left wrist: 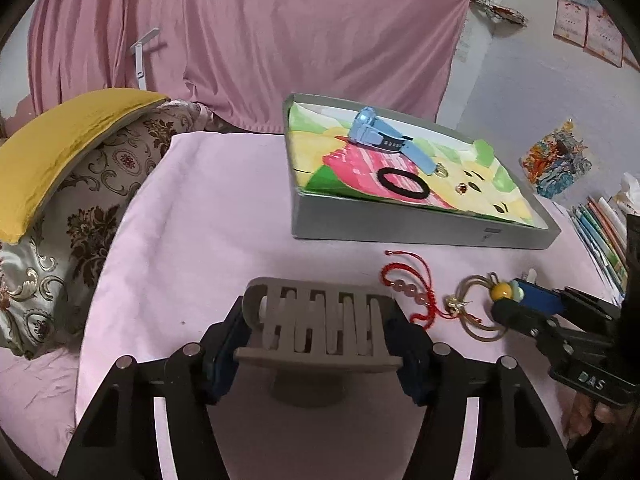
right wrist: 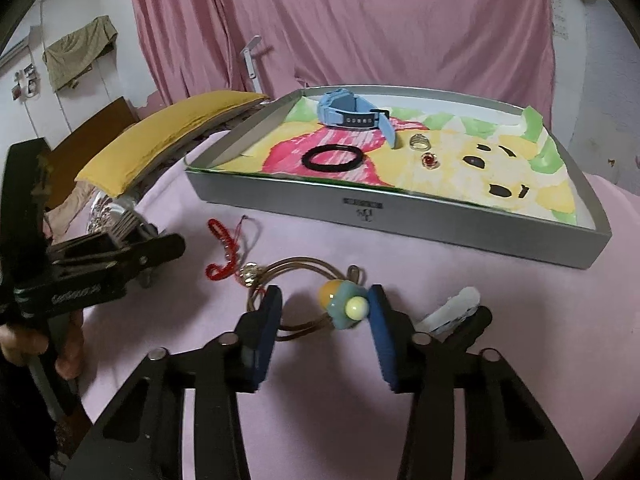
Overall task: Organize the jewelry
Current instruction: 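Grasp the grey watch stand with the left tool while the right tool grasps the brown hair band, then carry the watch stand toward the tray with the left tool while the right tool carries the hair band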
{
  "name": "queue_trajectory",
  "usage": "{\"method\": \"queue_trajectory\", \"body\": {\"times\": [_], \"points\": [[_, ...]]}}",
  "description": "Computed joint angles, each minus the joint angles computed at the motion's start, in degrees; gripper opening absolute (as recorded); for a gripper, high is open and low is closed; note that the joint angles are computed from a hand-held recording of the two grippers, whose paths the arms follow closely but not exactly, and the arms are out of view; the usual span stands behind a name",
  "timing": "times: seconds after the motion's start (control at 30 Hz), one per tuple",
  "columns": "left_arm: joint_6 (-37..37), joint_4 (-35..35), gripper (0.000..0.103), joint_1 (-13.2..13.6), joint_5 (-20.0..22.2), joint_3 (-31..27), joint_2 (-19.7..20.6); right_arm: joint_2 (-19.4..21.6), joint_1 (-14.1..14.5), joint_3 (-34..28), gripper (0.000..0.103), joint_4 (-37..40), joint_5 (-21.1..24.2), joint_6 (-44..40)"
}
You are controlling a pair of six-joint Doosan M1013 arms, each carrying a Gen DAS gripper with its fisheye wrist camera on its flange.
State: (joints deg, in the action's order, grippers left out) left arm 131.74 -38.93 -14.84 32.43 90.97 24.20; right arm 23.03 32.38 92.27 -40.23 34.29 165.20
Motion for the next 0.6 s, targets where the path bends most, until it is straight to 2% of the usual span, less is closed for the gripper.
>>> {"method": "queue_trajectory", "body": {"times": [0.1,0.17,0.2,0.4,0.5,0.6], "points": [[1.3,-1.3,0.062,-0.4,-0.7,1.0,-0.6,0.3,0.0,-0.5,0.034,0.7,0.8,-1.1],[2.4,-1.6,0.062,-0.8,-1.4,1.8,-1.0,0.4,0.0,-0.6,0.029,0.7,1.1,-1.1],[2.9,-1.7,0.062,-0.8,-1.8,2.1,-1.1,0.3,-0.1,-0.4,0.021,1.0,0.5,-1.1],[5.0,-3.0,0.062,-1.1,-1.5,3.0,-1.8,-0.6,-0.4,1.1,0.021,1.2,-2.8,-0.4],[7.6,-6.0,0.062,-1.1,-2.3,4.1,-2.4,-1.1,0.3,2.1,0.021,-2.5,-3.5,2.8],[12.6,-12.3,0.062,-1.3,-4.3,5.7,-3.5,-1.7,1.4,3.7,0.021,-10.0,-4.1,9.5]]}}
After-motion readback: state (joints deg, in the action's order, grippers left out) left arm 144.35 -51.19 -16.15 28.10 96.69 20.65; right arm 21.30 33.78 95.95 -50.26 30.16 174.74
